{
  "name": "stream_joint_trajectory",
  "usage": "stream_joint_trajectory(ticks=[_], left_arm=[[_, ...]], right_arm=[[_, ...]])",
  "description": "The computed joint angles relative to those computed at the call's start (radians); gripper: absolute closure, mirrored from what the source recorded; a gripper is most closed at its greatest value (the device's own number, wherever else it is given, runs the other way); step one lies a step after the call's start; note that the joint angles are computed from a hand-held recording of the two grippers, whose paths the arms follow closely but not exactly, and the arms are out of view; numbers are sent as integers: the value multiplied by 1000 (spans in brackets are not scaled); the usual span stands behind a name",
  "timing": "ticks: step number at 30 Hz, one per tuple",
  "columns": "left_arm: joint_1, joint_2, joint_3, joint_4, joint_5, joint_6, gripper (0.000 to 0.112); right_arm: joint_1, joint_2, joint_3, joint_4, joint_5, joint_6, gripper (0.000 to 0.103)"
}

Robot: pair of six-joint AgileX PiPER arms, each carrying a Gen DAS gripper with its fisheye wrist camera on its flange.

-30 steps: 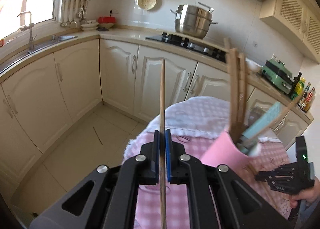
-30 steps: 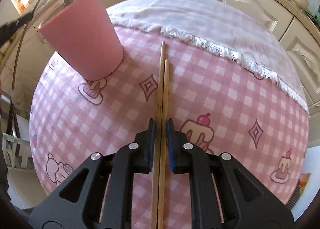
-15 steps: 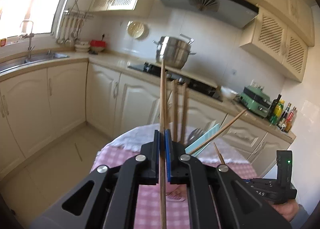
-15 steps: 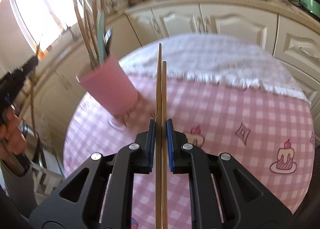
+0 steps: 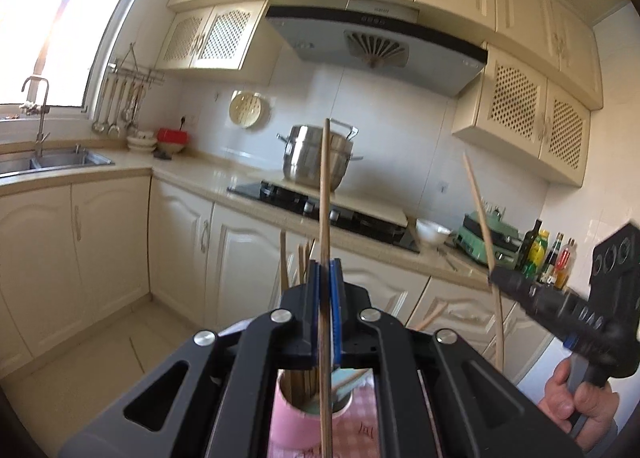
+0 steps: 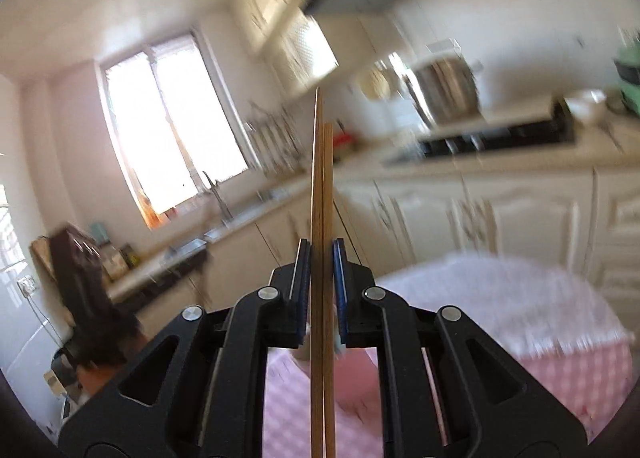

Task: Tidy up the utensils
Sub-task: 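Lift the two chopsticks upright with the right gripper toward the pink cup, then lower all held chopsticks into the pink cup and open both grippers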

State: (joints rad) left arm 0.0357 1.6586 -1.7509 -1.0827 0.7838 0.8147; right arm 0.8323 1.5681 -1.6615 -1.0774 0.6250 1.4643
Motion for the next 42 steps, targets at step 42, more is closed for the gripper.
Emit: stream_joint_trajectory(ticks=[42], left_arm=[[-67, 348, -129, -383, -194, 295, 107]], right_arm=[[30, 518, -410, -519, 194, 231, 92]])
